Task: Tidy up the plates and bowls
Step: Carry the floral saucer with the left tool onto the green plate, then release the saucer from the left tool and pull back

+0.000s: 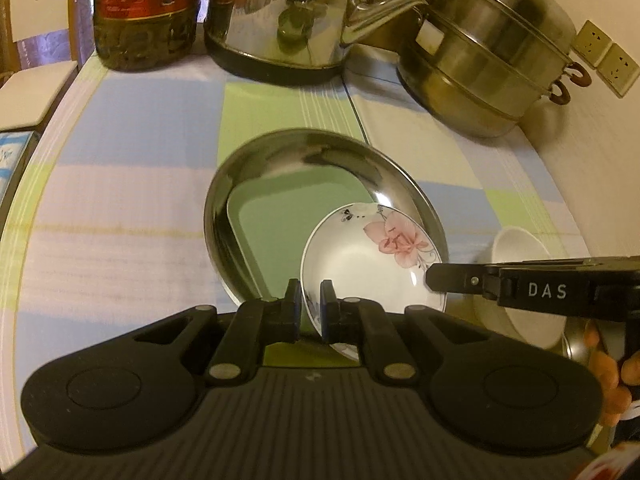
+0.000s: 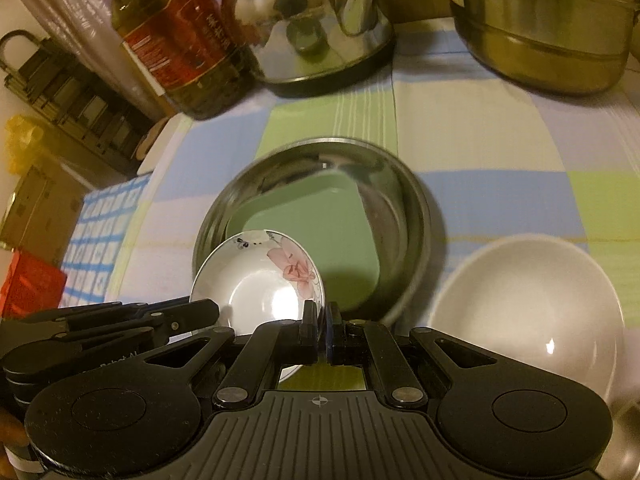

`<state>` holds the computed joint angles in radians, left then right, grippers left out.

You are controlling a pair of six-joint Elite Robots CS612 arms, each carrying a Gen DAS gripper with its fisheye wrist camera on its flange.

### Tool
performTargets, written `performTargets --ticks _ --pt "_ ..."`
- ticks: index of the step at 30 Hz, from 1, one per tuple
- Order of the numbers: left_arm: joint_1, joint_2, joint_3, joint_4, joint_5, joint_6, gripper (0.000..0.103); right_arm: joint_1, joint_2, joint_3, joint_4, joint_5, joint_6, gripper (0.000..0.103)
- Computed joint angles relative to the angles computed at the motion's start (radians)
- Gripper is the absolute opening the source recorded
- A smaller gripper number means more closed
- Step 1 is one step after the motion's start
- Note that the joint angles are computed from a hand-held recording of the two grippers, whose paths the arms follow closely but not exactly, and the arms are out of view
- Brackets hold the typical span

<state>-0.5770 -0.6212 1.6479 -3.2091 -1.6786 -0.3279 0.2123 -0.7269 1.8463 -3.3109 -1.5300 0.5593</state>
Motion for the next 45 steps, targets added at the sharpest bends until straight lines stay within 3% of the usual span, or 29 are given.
performTargets --ticks 14,25,30,33,36,45 --pt "0.030 0.083 -0.158 0.143 -0.034 0.067 0.008 -0.018 0.066 -0.104 0.082 -0.029 0.068 0.004" --pt "0.035 0.098 -0.185 0.160 -0.049 0.080 0.008 -0.019 0.082 -0.122 0.096 -0.044 0.112 0.004" --pt "0.029 0.094 -0.175 0.128 -0.019 0.086 0.009 -0.018 0.086 -0.120 0.077 -0.056 0.134 0.004" --pt "0.027 0.086 -0.163 0.114 -0.003 0.088 0.011 -0.012 0.085 -0.115 0.054 -0.077 0.126 0.010" --pt "0.028 0.074 -0.145 0.094 -0.001 0.080 0.013 -0.004 0.081 -0.105 0.026 -0.100 0.113 0.033" --pt "0.023 0.000 -0.039 0.018 0.022 0.080 0.016 0.024 0.045 -0.045 -0.099 -0.121 0.104 0.042"
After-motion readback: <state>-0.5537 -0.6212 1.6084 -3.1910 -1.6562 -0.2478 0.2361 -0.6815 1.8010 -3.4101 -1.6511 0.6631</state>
